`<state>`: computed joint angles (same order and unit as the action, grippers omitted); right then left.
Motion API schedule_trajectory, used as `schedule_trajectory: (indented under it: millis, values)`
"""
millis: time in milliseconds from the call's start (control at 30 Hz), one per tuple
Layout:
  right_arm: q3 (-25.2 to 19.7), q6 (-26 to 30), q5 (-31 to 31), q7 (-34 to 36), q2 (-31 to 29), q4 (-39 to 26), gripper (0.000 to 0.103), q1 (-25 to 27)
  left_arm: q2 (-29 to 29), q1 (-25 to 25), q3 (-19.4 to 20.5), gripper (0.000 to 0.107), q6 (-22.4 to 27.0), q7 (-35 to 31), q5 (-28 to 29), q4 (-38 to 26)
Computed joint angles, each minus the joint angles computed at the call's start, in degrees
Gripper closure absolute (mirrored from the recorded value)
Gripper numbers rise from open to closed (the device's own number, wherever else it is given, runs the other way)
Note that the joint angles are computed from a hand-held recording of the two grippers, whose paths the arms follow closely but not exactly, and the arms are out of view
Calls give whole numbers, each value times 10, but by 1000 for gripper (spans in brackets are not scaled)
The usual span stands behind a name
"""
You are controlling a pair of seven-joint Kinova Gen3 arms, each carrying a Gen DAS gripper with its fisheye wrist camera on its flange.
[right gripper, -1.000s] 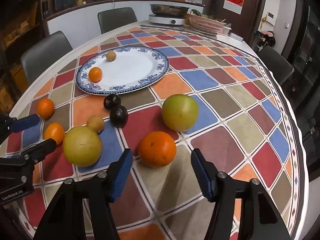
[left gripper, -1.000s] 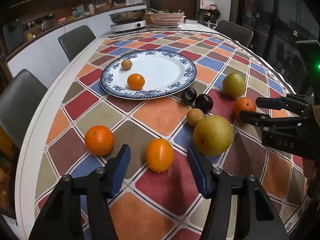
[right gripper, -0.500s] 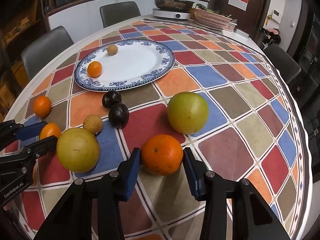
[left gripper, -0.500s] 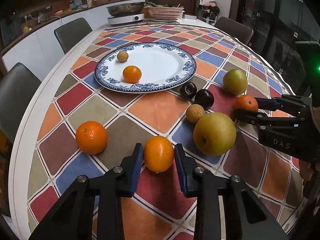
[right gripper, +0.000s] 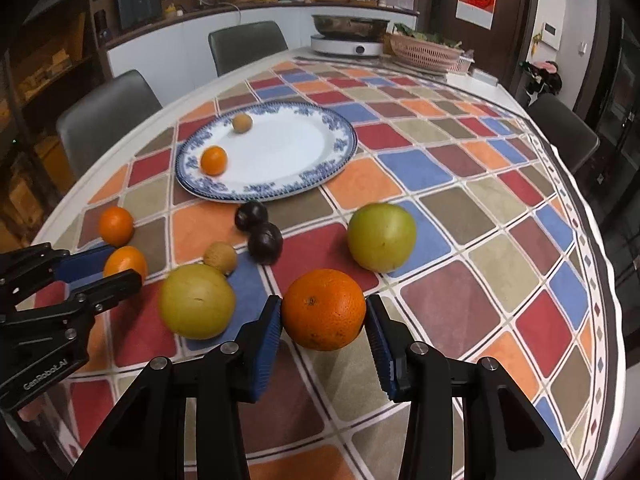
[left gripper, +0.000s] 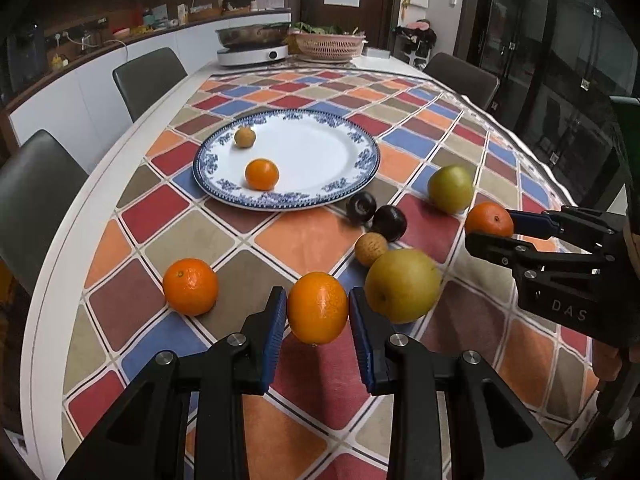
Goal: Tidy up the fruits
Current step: 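Grasp an orange with the left tool while the right tool grasps another orange, then carry both oranges onto the plate and open both tools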
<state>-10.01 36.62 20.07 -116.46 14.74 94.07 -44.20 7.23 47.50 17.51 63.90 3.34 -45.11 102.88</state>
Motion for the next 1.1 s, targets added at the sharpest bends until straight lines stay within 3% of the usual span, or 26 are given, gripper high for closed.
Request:
schedule_trajectory:
  millis: [800,1100]
  values:
    - [-35,-63,-30,32,-82,25,60,25,-12,38,33,75,131,3,-72,-71]
    - [-49,-95,-98,100,-103,40,60,59,8,77,29,75,206,1,-83,-116]
